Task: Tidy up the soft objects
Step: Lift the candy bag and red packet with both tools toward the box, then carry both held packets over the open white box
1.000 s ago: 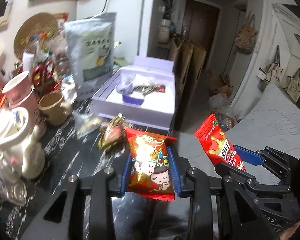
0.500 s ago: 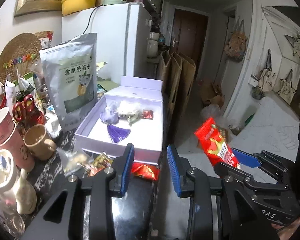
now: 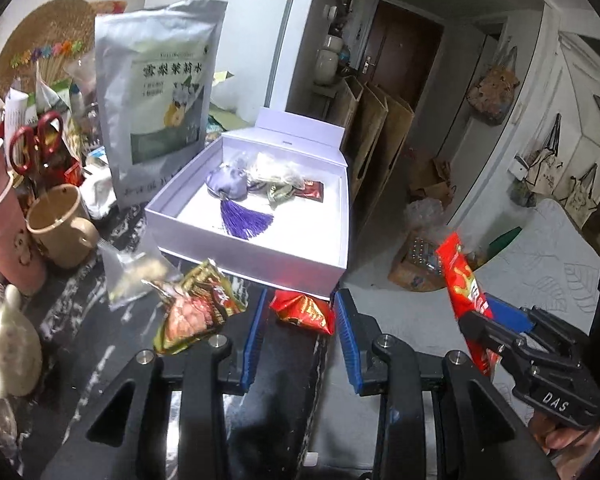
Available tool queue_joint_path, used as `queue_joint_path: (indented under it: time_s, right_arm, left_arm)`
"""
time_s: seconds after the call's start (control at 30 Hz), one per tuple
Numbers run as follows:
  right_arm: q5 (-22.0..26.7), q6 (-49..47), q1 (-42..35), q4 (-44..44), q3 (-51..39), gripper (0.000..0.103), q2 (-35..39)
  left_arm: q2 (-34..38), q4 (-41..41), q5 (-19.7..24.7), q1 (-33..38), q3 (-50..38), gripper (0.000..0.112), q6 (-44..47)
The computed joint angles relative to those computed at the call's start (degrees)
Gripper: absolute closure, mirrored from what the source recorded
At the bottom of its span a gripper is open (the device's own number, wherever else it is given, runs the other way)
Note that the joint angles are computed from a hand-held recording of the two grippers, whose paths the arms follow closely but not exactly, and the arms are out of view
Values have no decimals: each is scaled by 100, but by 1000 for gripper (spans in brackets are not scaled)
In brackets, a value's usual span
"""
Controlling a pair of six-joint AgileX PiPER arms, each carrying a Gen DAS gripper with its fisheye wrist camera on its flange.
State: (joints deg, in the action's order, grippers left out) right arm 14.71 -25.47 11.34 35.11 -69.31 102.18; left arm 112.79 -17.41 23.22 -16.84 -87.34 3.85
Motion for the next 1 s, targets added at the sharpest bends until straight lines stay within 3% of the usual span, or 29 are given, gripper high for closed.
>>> queue_joint_path:
  time_s: [0.2, 0.27, 0.33, 0.4, 0.7, 0.83, 1.0]
  right_arm:
    - [101, -389, -65, 408, 104, 59, 85]
    - [125, -477, -106, 518, 136, 59, 104]
    - [132, -559, -150, 610, 172, 59, 113]
    - [164, -600, -211, 661, 177, 59, 135]
    - [279, -608, -401, 639, 39, 59, 369]
    - [337, -621, -469, 648, -34, 59, 472]
    - [468, -654, -591, 661, -195, 59, 666]
  left_arm:
    - [488, 0, 470, -30, -606, 76, -155]
    - [640, 260, 590, -67, -809, 66, -436]
    - [792, 396, 701, -92, -1010, 31, -567]
    - [929, 439, 745, -113, -1184, 18, -606]
    - [1870, 352, 1548, -239, -2483, 18, -373]
    - [2237, 755, 1743, -328, -2964, 18, -622]
    - [2866, 1084, 2347, -376, -3916, 18, -931]
